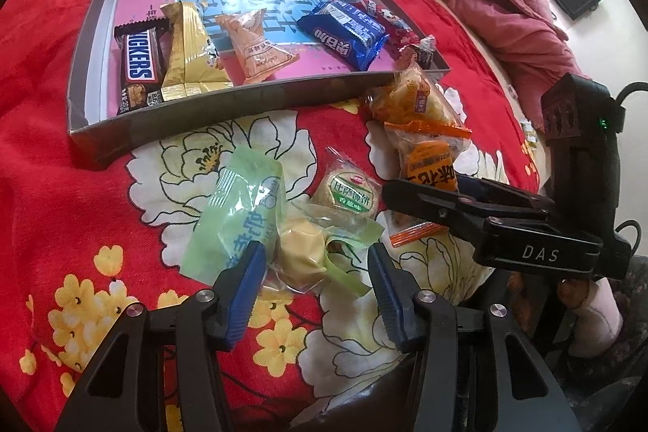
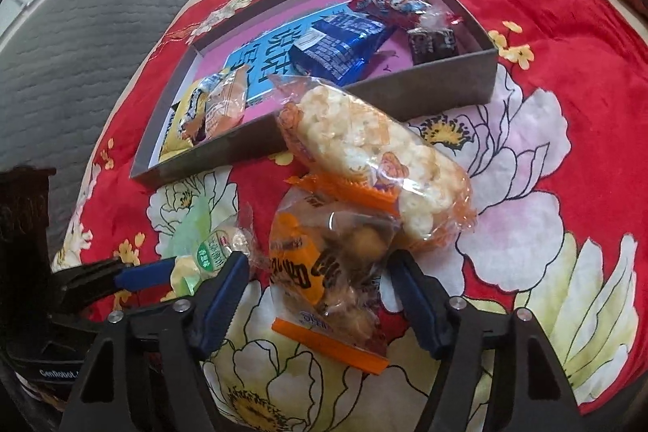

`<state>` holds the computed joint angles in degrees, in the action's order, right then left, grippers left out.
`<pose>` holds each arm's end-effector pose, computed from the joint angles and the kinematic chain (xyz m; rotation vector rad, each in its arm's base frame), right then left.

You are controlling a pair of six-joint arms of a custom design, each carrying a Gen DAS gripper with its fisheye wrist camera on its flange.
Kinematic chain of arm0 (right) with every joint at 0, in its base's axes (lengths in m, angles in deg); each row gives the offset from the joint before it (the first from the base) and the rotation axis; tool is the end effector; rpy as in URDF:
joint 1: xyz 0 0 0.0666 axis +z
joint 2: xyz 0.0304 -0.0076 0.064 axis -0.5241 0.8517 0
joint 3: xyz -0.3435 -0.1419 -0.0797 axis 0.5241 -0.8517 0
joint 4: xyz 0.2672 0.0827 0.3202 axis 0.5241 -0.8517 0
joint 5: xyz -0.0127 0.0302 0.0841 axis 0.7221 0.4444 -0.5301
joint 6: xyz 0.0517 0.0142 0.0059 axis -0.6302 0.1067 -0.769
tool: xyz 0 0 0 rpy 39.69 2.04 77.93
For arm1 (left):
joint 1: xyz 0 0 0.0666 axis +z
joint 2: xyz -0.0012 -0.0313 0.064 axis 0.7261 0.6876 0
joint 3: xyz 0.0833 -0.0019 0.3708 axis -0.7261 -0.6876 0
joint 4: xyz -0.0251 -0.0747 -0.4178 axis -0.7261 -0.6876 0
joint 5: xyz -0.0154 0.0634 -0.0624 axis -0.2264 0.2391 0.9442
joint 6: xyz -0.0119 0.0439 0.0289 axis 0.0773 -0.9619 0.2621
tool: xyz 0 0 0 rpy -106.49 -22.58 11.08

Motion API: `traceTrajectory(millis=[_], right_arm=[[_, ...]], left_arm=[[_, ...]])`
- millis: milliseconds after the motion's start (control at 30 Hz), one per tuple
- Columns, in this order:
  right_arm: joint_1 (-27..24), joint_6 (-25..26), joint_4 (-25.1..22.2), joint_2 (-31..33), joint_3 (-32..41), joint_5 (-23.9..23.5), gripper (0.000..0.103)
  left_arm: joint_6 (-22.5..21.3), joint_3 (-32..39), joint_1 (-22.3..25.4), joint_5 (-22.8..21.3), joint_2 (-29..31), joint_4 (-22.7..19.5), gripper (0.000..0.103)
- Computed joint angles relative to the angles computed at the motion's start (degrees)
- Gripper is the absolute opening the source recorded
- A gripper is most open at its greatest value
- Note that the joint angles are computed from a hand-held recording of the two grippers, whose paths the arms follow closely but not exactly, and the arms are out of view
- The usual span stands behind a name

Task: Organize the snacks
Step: 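Grasp the orange-labelled nut bag with the right gripper while the left grasps the green pack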

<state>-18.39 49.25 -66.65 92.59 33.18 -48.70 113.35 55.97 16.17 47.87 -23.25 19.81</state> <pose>0.3979 0.1077 0.3316 -0.3429 2.7338 0.6516 0.3400 -0.2074 0.3565 -0.0436 2.7648 -0.5916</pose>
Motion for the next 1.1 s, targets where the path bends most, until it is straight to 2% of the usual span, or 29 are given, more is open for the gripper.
traceTrajectory(millis=[67,133,200,333,400,467,533,633,733,833,1000,1033,1067,1100], right_arm=[[0.2,-0.4,0.3,0.4,0.0,-1.0,0.089],[1.4,0.6,0.0,0.7,0.3,0.2,0.096],[2.6,0.3,0.1,0.8,0.5,2.5,0.099],[2.1,0.9,0.1,0.9,0.5,1.0,0.099],[0.7,-0.1,0.4,0.5,0.3,-1.5,0.094],[-1.1,-1.8,0.6,0.1,-0.1,-3.5,0.084],[-2.7,-4.1,1.5,0.2,-0.6,-6.1,0.078],[-2.2,-4.0,1.5,0.2,-0.5,-3.8,0.069],[-0.5,-2.5,1.7,0.0,-0.4,1.3,0.057],[-0.9,-2.7,2.0,-0.4,-0.7,0.7,0.048],[-2.7,-2.5,1.4,-1.3,-1.0,-2.0,0.046],[-2.7,-2.5,1.3,-1.4,-1.0,-2.1,0.046],[-2.9,-2.2,1.1,-1.7,-1.1,-2.3,0.046],[-3.0,-2.0,0.8,-1.9,-1.1,-2.5,0.046]], left_arm=[[0.1,-0.1,0.2,0.3,0.0,0.1,0.054],[0.0,-0.1,0.2,0.4,0.0,0.1,0.052],[-0.3,-0.2,0.1,0.2,0.1,0.0,0.052],[-0.1,-0.2,0.1,0.1,0.0,0.1,0.052],[0.0,-0.3,0.2,0.4,-0.1,0.3,0.052],[0.0,-0.4,0.3,0.5,-0.2,0.3,0.052],[-0.1,-0.3,0.2,0.3,-0.2,0.2,0.052],[-0.1,-0.2,0.0,0.0,0.0,0.1,0.052],[0.1,0.1,-0.3,-0.7,0.4,0.1,0.052],[-0.4,0.9,-1.0,-2.5,1.2,-0.3,0.048],[-1.9,1.8,-1.9,-4.1,1.9,-0.6,0.042],[-1.8,1.8,-1.8,-4.2,1.9,-0.5,0.031],[-1.8,1.7,-1.7,-4.5,1.8,-0.6,0.027],[-1.5,1.5,-1.5,-4.1,1.6,-0.3,0.027]])
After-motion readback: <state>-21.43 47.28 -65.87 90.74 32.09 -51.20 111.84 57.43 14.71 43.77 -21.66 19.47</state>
